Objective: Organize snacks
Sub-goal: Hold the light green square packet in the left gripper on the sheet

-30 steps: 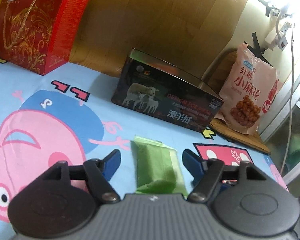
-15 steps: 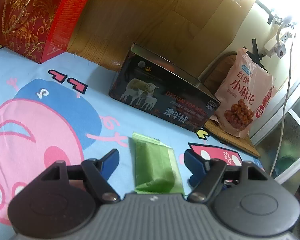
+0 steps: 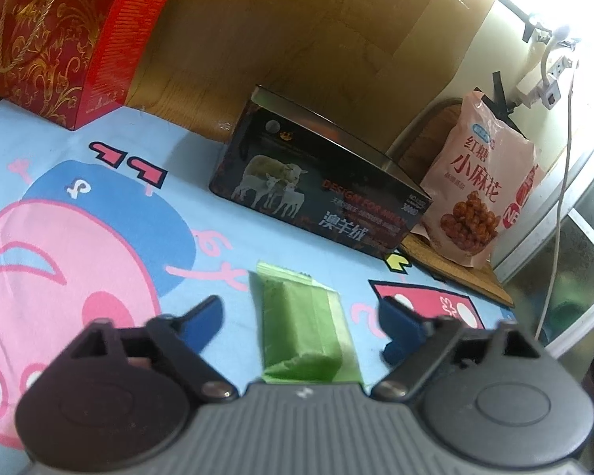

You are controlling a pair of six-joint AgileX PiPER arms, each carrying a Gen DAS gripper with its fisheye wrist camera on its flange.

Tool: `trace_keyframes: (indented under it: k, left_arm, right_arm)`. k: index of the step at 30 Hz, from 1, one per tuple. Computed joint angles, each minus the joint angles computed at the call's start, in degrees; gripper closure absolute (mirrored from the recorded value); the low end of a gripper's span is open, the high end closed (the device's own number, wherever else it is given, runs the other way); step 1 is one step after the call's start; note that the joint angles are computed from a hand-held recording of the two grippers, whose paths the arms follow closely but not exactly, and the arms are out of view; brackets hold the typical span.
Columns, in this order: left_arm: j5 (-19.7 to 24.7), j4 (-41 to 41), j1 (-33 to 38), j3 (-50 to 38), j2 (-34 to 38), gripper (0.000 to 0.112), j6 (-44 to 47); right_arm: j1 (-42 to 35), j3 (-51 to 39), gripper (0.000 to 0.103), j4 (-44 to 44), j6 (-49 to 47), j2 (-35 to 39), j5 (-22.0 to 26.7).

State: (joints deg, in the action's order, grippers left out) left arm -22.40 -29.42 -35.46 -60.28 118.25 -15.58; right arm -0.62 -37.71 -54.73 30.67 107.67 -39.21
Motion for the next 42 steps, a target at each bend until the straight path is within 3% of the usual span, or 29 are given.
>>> trace_keyframes:
  k: [3,7,13,34,42]
  left_arm:
    - [0.4,-0.7,-0.1,-0.3,0.0,0.017,1.1]
    - [0.6,3.5,0.6,-0.1,-0.1,0.014,-2.8]
    - [0.4,4.9,0.8,0.3,-0.2,0.013,-4.4]
    - [-2.7,14.4,2.2,2.5,-0.6,0.009,-15.9]
    - [-2.9,14.3,2.2,2.3,-0.4,0.009,-15.7]
  right_arm:
    - [0.5,-0.1,0.012,0.7,-0.4,-0.1,1.0]
    - [1.2,-0.3,0.011,1.9,-1.1,-0.3,2.3]
    - [4.7,0.1,0.004,10.3,-9.3,-0.9,6.4]
    - [4.6,-0.2,0.003,10.6,-8.8,-0.4,6.5]
    - [4.3,-0.3,0.003,10.2,-8.3,-0.3,6.1]
